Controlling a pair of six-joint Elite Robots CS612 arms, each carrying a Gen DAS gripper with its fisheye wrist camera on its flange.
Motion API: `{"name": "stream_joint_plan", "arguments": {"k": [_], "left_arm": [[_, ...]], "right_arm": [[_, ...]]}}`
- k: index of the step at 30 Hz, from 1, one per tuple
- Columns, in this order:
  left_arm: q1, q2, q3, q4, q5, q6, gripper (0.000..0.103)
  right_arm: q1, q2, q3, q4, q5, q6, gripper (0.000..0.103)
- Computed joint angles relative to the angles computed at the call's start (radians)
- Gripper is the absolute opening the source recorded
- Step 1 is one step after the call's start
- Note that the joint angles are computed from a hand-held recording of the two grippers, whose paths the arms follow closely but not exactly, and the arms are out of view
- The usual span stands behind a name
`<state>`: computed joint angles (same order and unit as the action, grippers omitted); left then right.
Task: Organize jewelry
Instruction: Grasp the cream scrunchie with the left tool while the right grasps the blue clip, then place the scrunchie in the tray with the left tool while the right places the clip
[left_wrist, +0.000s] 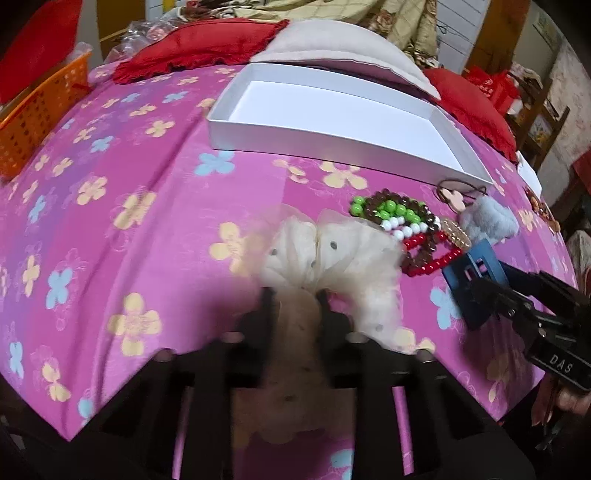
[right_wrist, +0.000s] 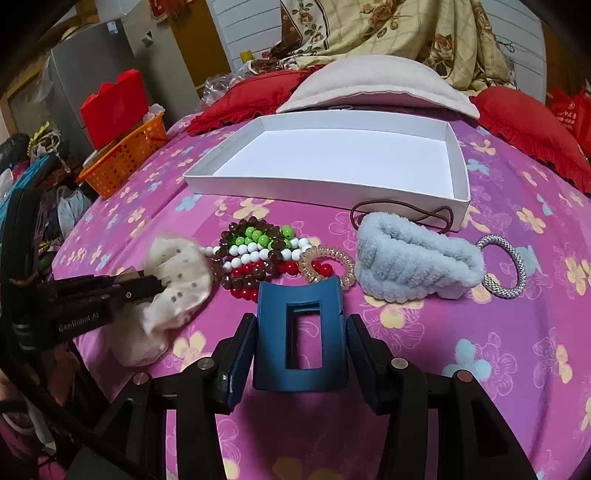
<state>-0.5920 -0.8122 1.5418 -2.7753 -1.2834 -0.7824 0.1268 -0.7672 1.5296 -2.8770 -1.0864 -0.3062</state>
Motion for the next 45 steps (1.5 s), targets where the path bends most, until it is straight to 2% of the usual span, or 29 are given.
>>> {"name": "stream_joint_plan", "arguments": {"k": [3,12,18,26,36,45], "left_arm": [[0.004,-0.012,0.015,-0.035,-0.026,-0.008,0.015],[-0.005,-0.047,0.022,-0.091,0.021,0.027,0.014],[0.003,-0.039,-0.031,-0.087,0.08,0.063,0.014],[0.046,0.037,-0.189,0.008,0.107,0.076,0.014],[0.102,0.159,-0.396,0.184,0.091,0.051,0.014],[0.13,0.235,-0.508,0.308,0.069,0.032,0.016]], "right_arm": [[-0.007,-0.01,0.012,-0.027,0.029,0.006,0.048],[-0.015,-0.037,0.022,-0.083,0.059,0.017,0.048],[-0.018,-0.017,-0.053,-0.087,0.023,0.056,0.048],[-0.005,0.06,-0.231,0.034,-0.02,0.077,0.048],[0.015,0.199,-0.474,0.223,-0.097,0.101,0.048],[0.019,0.261,-0.578,0.334,-0.134,0.111,0.048]]}}
